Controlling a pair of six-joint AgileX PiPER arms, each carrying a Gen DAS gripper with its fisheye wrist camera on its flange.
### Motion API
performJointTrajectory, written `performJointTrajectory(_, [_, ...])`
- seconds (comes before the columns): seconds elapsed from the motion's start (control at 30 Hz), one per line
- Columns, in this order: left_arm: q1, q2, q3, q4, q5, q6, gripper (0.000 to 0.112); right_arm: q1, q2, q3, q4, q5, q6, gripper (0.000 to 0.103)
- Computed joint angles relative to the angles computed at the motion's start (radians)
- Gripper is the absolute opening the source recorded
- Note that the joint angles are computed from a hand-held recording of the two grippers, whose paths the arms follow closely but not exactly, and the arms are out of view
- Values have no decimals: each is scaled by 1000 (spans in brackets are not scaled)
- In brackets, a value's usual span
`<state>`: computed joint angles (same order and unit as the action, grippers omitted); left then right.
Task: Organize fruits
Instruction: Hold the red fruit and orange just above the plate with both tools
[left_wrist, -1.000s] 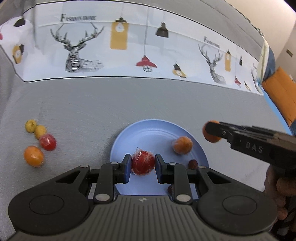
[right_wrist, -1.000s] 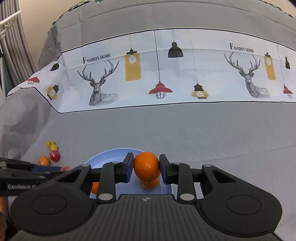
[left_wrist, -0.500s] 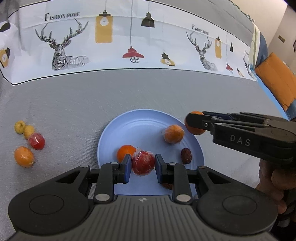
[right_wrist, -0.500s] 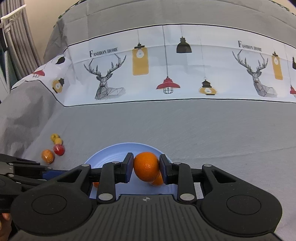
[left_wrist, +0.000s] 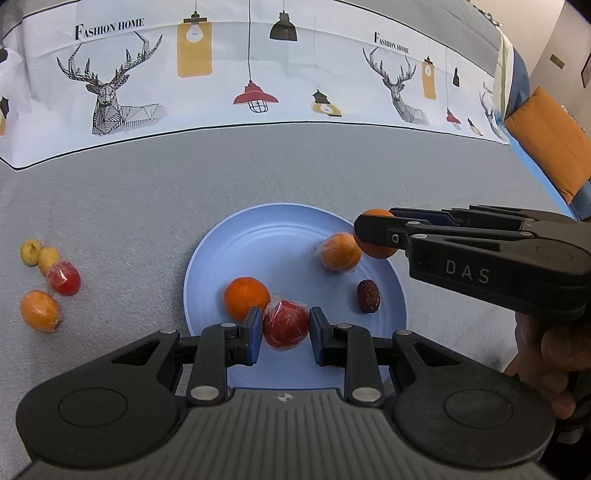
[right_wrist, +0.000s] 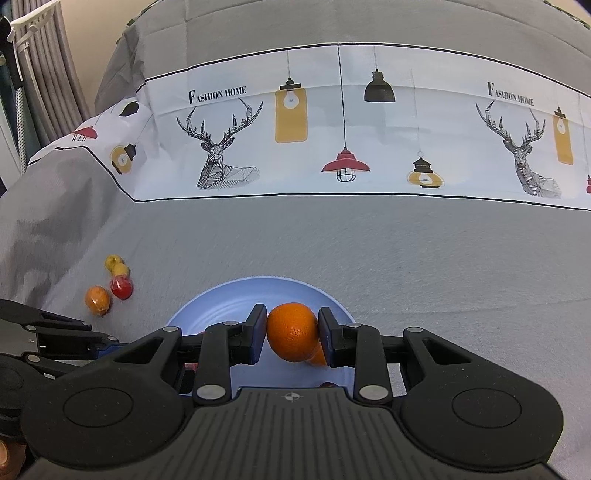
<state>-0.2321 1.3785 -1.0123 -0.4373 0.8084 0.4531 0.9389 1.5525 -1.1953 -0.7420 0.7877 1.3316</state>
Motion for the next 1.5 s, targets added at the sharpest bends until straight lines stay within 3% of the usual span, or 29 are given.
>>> performJointTrajectory(1.5, [-21,-3,-2,24,-2,-16,30,16,13,-12,-2,14,-8,32])
